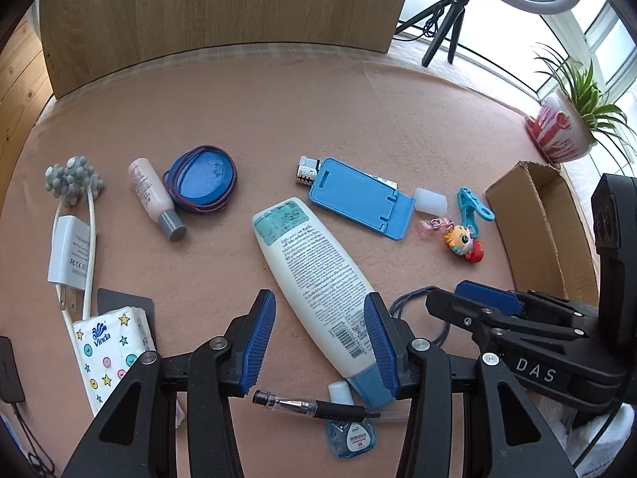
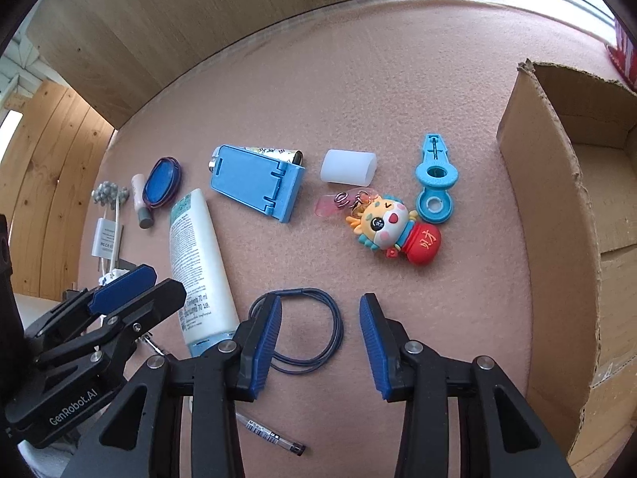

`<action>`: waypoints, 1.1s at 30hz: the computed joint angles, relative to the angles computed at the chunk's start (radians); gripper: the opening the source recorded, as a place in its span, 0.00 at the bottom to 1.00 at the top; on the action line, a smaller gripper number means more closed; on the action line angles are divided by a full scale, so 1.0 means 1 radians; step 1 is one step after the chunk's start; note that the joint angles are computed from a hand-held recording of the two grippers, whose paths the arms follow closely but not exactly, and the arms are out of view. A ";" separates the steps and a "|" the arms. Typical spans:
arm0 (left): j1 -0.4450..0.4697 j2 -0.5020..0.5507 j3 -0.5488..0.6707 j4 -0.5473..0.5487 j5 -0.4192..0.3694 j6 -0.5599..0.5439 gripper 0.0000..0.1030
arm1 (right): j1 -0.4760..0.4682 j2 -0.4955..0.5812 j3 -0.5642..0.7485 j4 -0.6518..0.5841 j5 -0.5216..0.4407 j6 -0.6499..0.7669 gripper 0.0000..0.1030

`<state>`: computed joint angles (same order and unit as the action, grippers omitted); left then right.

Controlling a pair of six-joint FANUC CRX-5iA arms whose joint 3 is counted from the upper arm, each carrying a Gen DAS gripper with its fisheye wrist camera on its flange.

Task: Organize objects
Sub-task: 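Close the right gripper on the white lotion tube and lift it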

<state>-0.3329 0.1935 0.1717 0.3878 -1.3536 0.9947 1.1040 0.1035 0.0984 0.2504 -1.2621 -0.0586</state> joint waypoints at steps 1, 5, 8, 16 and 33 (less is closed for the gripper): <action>-0.005 0.001 0.000 -0.001 0.005 0.000 0.48 | 0.002 0.002 0.002 0.004 -0.007 0.003 0.35; -0.023 0.023 0.023 -0.025 0.000 0.037 0.49 | 0.006 -0.001 -0.001 0.004 -0.012 0.007 0.35; -0.046 0.038 0.049 -0.050 -0.006 0.056 0.53 | 0.012 0.005 0.005 0.008 -0.026 0.020 0.35; -0.003 0.020 0.012 0.009 0.007 0.054 0.54 | 0.032 -0.010 -0.006 0.067 -0.027 -0.008 0.35; 0.074 -0.052 -0.134 0.134 -0.013 -0.053 0.54 | -0.055 -0.005 0.000 -0.078 0.268 0.145 0.43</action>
